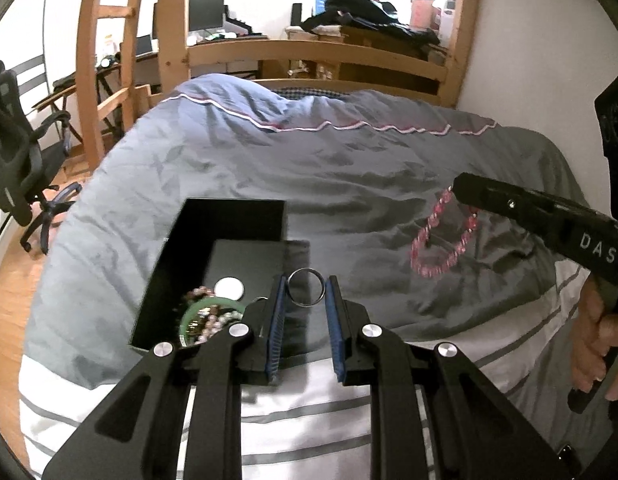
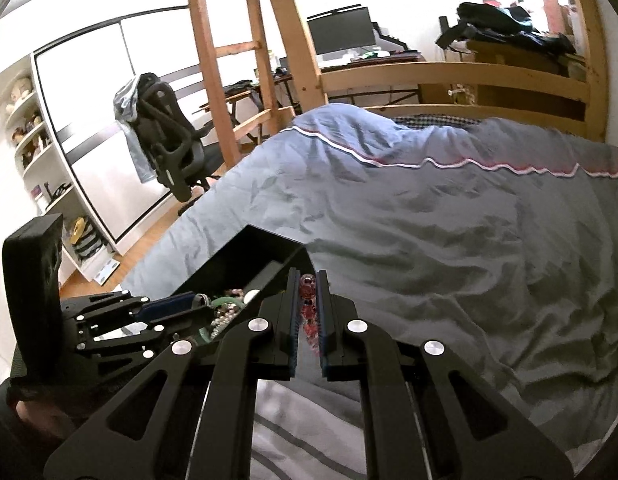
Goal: Organize jewelry
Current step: 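Lower the pink bracelet into the black box and open the right tool, then set the black box down on the bed with the left tool while the right tool withdraws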
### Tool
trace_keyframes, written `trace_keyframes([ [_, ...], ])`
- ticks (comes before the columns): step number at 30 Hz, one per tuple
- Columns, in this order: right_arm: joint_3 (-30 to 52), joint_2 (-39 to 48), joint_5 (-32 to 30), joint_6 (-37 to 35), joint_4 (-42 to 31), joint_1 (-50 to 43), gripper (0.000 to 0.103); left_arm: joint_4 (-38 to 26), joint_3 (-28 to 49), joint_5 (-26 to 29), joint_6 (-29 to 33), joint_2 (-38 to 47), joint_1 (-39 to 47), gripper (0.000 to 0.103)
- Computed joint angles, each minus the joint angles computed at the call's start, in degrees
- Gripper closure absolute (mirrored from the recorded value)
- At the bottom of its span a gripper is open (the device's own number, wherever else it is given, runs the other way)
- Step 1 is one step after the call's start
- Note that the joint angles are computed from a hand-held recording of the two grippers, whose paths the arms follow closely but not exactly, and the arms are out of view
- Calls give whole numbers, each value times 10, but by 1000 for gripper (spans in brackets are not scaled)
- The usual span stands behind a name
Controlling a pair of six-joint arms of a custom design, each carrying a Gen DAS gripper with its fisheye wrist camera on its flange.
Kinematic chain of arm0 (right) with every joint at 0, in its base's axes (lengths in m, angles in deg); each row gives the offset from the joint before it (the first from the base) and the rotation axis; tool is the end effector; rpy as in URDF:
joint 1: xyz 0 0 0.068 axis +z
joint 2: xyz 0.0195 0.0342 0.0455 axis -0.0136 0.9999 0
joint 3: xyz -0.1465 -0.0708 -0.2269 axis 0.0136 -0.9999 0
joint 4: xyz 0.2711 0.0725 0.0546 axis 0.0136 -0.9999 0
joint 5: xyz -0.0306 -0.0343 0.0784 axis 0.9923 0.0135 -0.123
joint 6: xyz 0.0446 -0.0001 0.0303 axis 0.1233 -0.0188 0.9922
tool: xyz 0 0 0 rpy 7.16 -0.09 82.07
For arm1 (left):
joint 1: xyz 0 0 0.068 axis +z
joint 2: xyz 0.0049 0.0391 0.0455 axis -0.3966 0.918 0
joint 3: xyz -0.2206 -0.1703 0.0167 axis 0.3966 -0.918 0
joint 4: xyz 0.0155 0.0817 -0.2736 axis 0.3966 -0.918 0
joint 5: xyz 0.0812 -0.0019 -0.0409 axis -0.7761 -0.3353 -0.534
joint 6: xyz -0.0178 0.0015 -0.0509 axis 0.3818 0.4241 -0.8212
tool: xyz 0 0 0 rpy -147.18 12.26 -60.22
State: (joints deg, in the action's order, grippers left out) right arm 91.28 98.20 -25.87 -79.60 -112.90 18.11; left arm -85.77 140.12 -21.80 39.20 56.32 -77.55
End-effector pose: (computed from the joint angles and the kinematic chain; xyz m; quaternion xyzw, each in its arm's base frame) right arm 0.1636 0.0718 0.2494 -0.2246 0.8498 0.2665 0.3953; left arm 0.1415 -0.1608 0.2754 -0.0429 0.9216 -0.0139 0.3856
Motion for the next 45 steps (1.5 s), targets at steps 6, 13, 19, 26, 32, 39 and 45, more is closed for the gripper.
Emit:
trace_keyframes([
  [6, 11, 29, 57, 45, 35, 93, 95, -35, -16, -3, -5, -58, 20, 84],
  [13, 28, 89, 102, 85, 93, 186, 95, -49, -49, 32, 24, -136, 73, 84],
  [19, 39, 148, 122, 115, 144, 237, 95, -24, -80, 95, 86, -175, 141, 84],
  [26, 38, 206, 136, 133, 185, 271, 95, -1, -96, 137, 123, -172, 191, 84],
  [32, 31, 226, 121, 143, 193, 263, 94, -3, -97, 132, 120, -158, 189, 83],
  [39, 33, 202, 105, 154, 182, 242, 46, -34, -96, 87, 77, -196, 175, 50],
  [45, 30, 146, 159, 147, 148, 244, 9, -127, -70, -35, -47, -204, 112, 10],
])
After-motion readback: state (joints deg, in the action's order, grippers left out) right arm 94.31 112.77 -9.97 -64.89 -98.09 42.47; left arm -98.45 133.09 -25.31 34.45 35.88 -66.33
